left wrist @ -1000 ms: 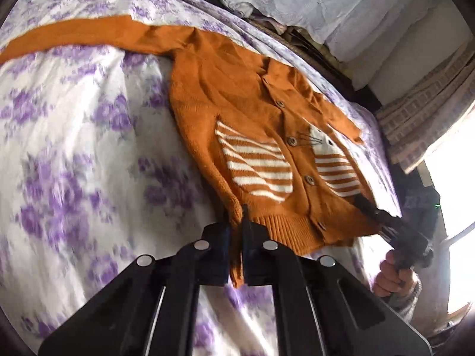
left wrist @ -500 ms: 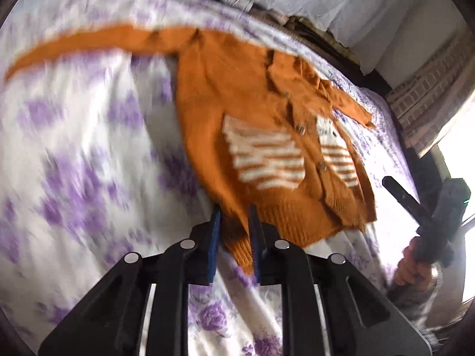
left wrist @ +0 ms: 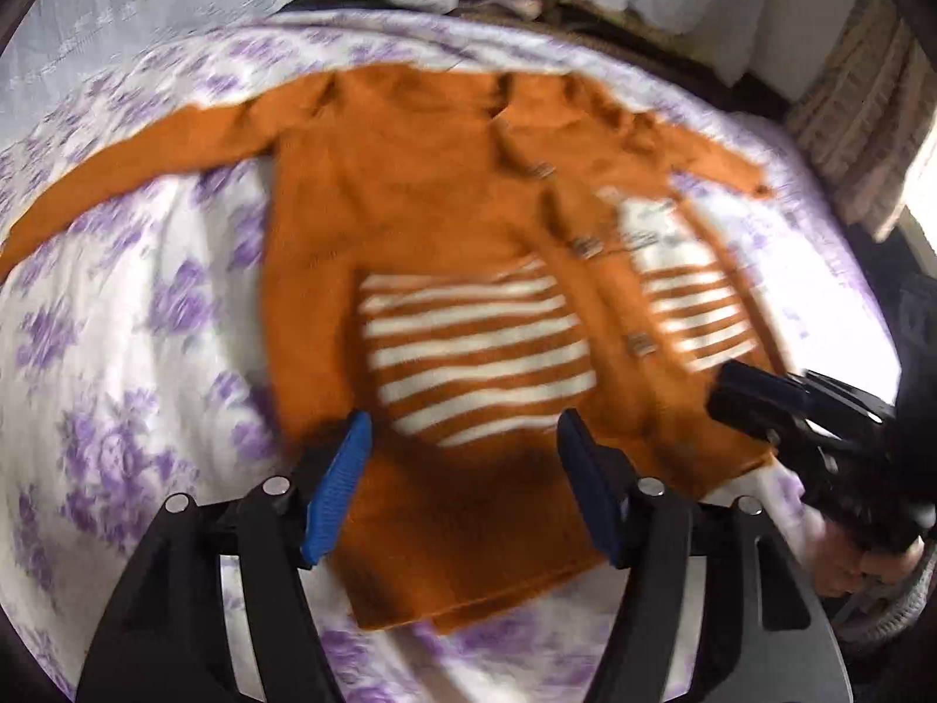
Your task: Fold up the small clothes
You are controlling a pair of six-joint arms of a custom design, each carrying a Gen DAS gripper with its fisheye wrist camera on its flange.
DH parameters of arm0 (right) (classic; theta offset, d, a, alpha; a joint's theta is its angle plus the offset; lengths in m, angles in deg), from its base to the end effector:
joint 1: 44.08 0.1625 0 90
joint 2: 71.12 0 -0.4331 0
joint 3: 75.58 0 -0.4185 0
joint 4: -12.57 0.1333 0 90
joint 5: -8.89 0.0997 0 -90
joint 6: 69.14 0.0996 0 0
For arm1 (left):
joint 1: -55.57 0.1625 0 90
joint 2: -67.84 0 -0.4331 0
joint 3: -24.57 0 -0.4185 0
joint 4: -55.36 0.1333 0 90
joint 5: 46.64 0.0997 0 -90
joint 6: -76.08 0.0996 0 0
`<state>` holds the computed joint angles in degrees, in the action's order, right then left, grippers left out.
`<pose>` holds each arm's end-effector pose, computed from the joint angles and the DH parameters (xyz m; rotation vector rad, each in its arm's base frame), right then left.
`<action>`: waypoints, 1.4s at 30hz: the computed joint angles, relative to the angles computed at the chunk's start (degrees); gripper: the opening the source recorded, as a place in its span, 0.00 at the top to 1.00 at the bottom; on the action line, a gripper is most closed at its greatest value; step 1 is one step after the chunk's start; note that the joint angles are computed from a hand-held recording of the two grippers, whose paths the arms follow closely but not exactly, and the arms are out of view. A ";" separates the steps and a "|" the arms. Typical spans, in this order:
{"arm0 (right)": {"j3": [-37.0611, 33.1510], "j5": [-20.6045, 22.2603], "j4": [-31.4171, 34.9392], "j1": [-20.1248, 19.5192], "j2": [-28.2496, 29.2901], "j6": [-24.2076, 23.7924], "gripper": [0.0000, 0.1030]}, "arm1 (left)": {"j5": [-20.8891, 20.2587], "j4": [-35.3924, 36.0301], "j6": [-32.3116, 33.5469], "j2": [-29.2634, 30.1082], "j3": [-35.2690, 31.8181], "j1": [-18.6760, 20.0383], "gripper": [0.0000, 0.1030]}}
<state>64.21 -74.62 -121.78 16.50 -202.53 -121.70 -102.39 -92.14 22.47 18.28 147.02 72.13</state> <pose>-0.0049 -0.3030 0.4048 0.5926 -2.6456 0.7650 -0.4045 -0.3178 -0.0137 0.5513 2.5286 -0.5574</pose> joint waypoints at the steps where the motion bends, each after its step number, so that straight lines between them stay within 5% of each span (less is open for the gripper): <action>1: -0.88 -1.17 -2.27 2.56 2.31 2.77 0.69 | 0.66 0.42 1.46 0.44 -1.39 0.30 0.35; 6: -6.64 -9.50 -17.34 13.46 17.22 15.50 0.62 | 5.63 6.58 -0.43 4.42 -10.03 4.61 0.27; 9: -9.83 -12.23 -22.63 14.53 25.33 20.55 0.57 | 3.66 3.19 -1.12 6.65 -12.03 9.56 0.22; 11: -12.20 -13.15 -19.94 13.21 29.44 20.52 0.49 | 5.11 2.84 0.75 8.16 -12.08 10.49 0.21; 14: -11.36 -8.08 -20.42 9.95 28.54 16.87 0.51 | 9.73 9.23 2.34 10.02 -14.12 7.89 0.20; 19: -13.14 3.53 -17.84 4.96 23.16 21.06 0.50 | 10.29 7.17 7.94 11.50 -17.82 7.49 0.19; 22: -15.63 3.96 -15.98 2.37 25.13 23.40 0.50 | 11.33 9.05 7.79 13.96 -22.53 9.24 0.12; 25: -17.75 2.76 -13.10 0.66 28.13 24.53 0.55 | 7.32 10.98 5.36 16.29 -25.55 12.69 0.09; 29: -18.73 4.85 -10.96 2.26 25.98 24.76 0.54 | 6.30 8.01 7.48 14.99 -24.76 12.99 0.08; 32: -20.41 0.20 -14.95 7.92 28.57 22.31 0.53 | 7.72 7.25 8.81 13.79 -25.88 13.50 0.08; 35: -24.90 -4.28 -16.45 11.99 35.39 25.14 0.53 | 11.37 10.49 8.14 13.68 -28.67 15.17 0.08; 42: -31.59 -11.17 -21.63 13.82 48.40 27.91 0.55 | 14.04 15.45 3.82 15.53 -33.47 22.29 0.08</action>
<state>32.62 -85.79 -143.42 30.32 -154.13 -93.79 -88.36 -76.69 26.29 33.81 113.55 94.42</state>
